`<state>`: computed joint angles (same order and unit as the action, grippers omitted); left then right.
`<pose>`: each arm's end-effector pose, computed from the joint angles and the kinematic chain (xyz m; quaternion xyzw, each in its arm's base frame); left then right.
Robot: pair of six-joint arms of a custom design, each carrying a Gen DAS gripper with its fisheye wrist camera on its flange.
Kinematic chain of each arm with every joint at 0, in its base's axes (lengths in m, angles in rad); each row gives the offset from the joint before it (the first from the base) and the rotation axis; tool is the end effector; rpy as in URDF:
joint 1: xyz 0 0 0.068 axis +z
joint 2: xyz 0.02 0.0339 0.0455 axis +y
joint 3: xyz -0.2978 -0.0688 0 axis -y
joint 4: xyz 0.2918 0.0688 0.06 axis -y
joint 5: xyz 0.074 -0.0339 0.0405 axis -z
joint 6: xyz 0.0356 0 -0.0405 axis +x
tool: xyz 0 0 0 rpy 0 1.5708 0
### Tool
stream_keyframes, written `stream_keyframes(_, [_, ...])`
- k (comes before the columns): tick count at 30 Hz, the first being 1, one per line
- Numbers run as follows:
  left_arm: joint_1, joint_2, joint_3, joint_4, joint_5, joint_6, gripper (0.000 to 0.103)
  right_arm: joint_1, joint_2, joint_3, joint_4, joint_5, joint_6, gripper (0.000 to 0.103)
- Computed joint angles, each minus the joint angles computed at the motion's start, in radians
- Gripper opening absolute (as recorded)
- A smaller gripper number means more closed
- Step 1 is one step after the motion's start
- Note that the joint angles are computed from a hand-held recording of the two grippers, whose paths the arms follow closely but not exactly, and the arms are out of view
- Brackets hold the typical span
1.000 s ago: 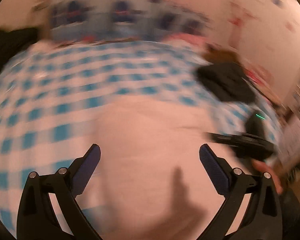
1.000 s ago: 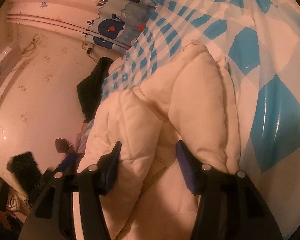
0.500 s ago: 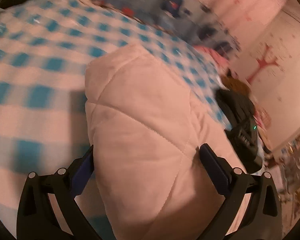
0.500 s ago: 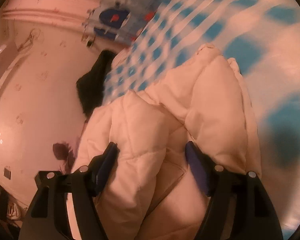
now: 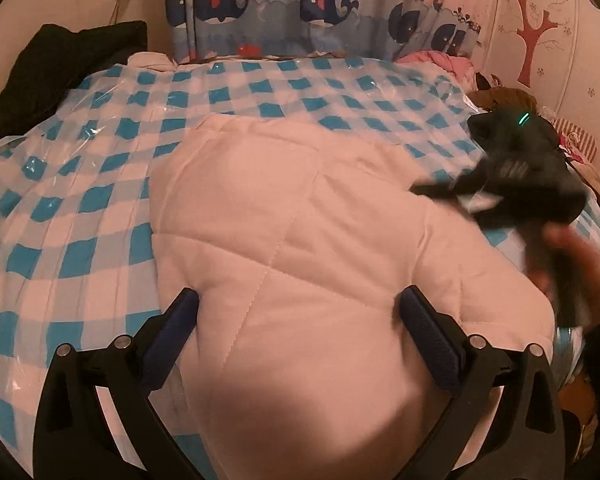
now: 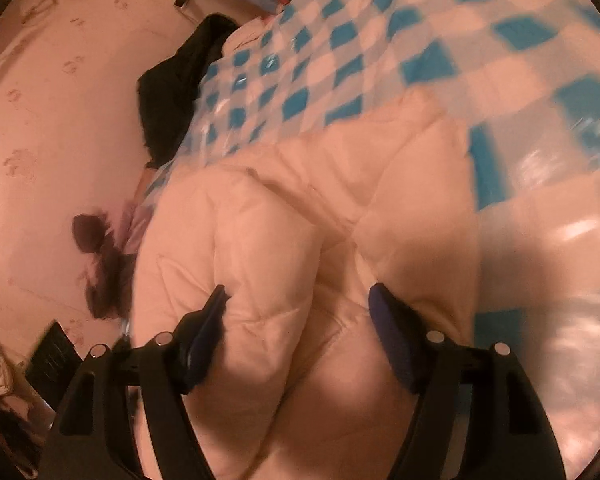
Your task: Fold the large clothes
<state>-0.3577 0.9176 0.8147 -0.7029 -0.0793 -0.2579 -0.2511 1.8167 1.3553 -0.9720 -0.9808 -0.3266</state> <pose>0.1989 -0.0713 0.3007 0.0315 0.9266 -0.0779 0.3666 0.3884 -0.0691 0.2332 -0.0655 0.8782 0.4332 0.1919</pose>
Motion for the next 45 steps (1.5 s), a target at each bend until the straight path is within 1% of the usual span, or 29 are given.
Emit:
stream_keyframes(2, [0.004, -0.01, -0.008, 0.001, 0.004, 0.005, 0.096, -0.027, -0.047, 0.013, 0.023, -0.135, 0.046, 0.07])
stream_keyframes(3, [-0.006, -0.009, -0.007, 0.002, -0.01, 0.002, 0.096, -0.019, -0.067, 0.018, 0.061, -0.201, 0.093, 0.073])
stream_keyframes(5, [-0.034, -0.006, -0.003, -0.003, -0.051, -0.004, 0.097, 0.043, -0.099, 0.0, 0.24, -0.312, 0.293, 0.088])
stream_keyframes(6, [-0.051, -0.005, -0.002, -0.005, -0.079, -0.007, 0.097, 0.08, -0.096, -0.021, 0.356, -0.361, 0.423, 0.089])
stream_keyframes(7, [-0.074, -0.004, 0.0, -0.007, -0.114, -0.007, 0.097, 0.122, -0.092, -0.055, 0.498, -0.372, 0.562, 0.089])
stream_keyframes(8, [-0.085, -0.001, -0.001, -0.003, -0.134, -0.004, 0.097, 0.165, -0.087, -0.09, 0.589, -0.31, 0.613, 0.089])
stream_keyframes(9, [-0.097, -0.002, -0.002, -0.001, -0.155, -0.001, 0.097, 0.203, -0.083, -0.116, 0.602, -0.21, 0.566, 0.089])
stream_keyframes(10, [-0.1, 0.002, -0.003, 0.001, -0.165, 0.002, 0.096, 0.245, -0.049, -0.142, 0.594, -0.102, 0.488, 0.085])
stream_keyframes(11, [-0.103, 0.016, 0.0, -0.003, -0.161, 0.016, 0.096, 0.249, -0.011, -0.165, 0.626, -0.098, 0.496, 0.07])
stream_keyframes(12, [-0.117, 0.031, -0.002, -0.005, -0.177, 0.027, 0.096, 0.221, 0.009, -0.214, 0.742, -0.128, 0.604, 0.061])
stream_keyframes(13, [-0.136, 0.033, -0.014, 0.009, -0.204, 0.032, 0.096, 0.192, 0.019, -0.226, 0.779, -0.152, 0.645, 0.048])
stream_keyframes(14, [-0.151, 0.02, -0.028, 0.028, -0.218, 0.026, 0.096, 0.177, 0.031, -0.216, 0.742, -0.165, 0.611, 0.042])
stream_keyframes(15, [-0.155, 0.021, -0.027, 0.028, -0.223, 0.026, 0.096, 0.176, 0.029, -0.209, 0.715, -0.16, 0.583, 0.041])
stream_keyframes(17, [-0.157, 0.017, -0.026, 0.025, -0.226, 0.029, 0.096, 0.18, 0.003, -0.204, 0.657, -0.124, 0.522, 0.041])
stream_keyframes(20, [-0.155, 0.012, -0.007, -0.004, -0.224, 0.029, 0.096, 0.187, -0.013, -0.209, 0.652, -0.105, 0.522, 0.041])
stream_keyframes(24, [-0.235, 0.0, 0.013, -0.021, -0.296, 0.02, 0.096, 0.196, -0.031, -0.167, 0.511, -0.056, 0.429, 0.041])
stream_keyframes(25, [-0.246, 0.008, 0.014, -0.022, -0.308, 0.022, 0.096, 0.187, -0.056, -0.161, 0.459, -0.035, 0.389, 0.043])
stream_keyframes(26, [-0.259, 0.012, 0.008, -0.016, -0.333, 0.021, 0.096, 0.172, -0.088, -0.172, 0.444, -0.028, 0.367, 0.055])
stream_keyframes(28, [-0.23, 0.002, -0.003, -0.007, -0.301, 0.015, 0.096, 0.117, -0.214, -0.244, 0.455, -0.058, 0.314, 0.073])
stream_keyframes(29, [-0.214, -0.001, -0.004, -0.005, -0.28, 0.015, 0.096, 0.09, -0.283, -0.282, 0.434, -0.038, 0.259, 0.075])
stream_keyframes(30, [-0.204, -0.002, -0.005, 0.0, -0.27, 0.015, 0.096, 0.09, -0.307, -0.292, 0.386, 0.014, 0.196, 0.075])
stream_keyframes(32, [-0.216, 0.001, -0.01, 0.008, -0.284, 0.014, 0.096, 0.134, -0.289, -0.305, 0.318, 0.165, 0.09, 0.074])
stream_keyframes(33, [-0.227, 0.007, -0.011, 0.011, -0.293, 0.016, 0.096, 0.148, -0.3, -0.365, 0.39, 0.199, 0.082, 0.074])
stream_keyframes(34, [-0.246, 0.017, -0.009, 0.01, -0.315, 0.015, 0.096, 0.145, -0.304, -0.387, 0.418, 0.197, 0.089, 0.074])
stream_keyframes(36, [-0.275, 0.028, -0.007, 0.003, -0.359, 0.001, 0.096, 0.151, -0.301, -0.358, 0.374, 0.217, 0.076, 0.074])
stream_keyframes(38, [-0.254, 0.024, -0.004, 0.0, -0.332, 0.002, 0.096, 0.151, -0.309, -0.334, 0.333, 0.23, 0.063, 0.074])
stream_keyframes(42, [-0.278, 0.019, -0.007, -0.007, -0.373, -0.01, 0.096, 0.074, -0.398, -0.344, 0.292, 0.137, 0.046, 0.075])
stream_keyframes(44, [-0.275, 0.02, -0.007, -0.006, -0.37, -0.011, 0.096, 0.068, -0.42, -0.344, 0.277, 0.171, 0.029, 0.077])
stream_keyframes(45, [-0.275, 0.022, -0.006, -0.006, -0.371, -0.012, 0.096, 0.084, -0.416, -0.348, 0.266, 0.236, 0.007, 0.077])
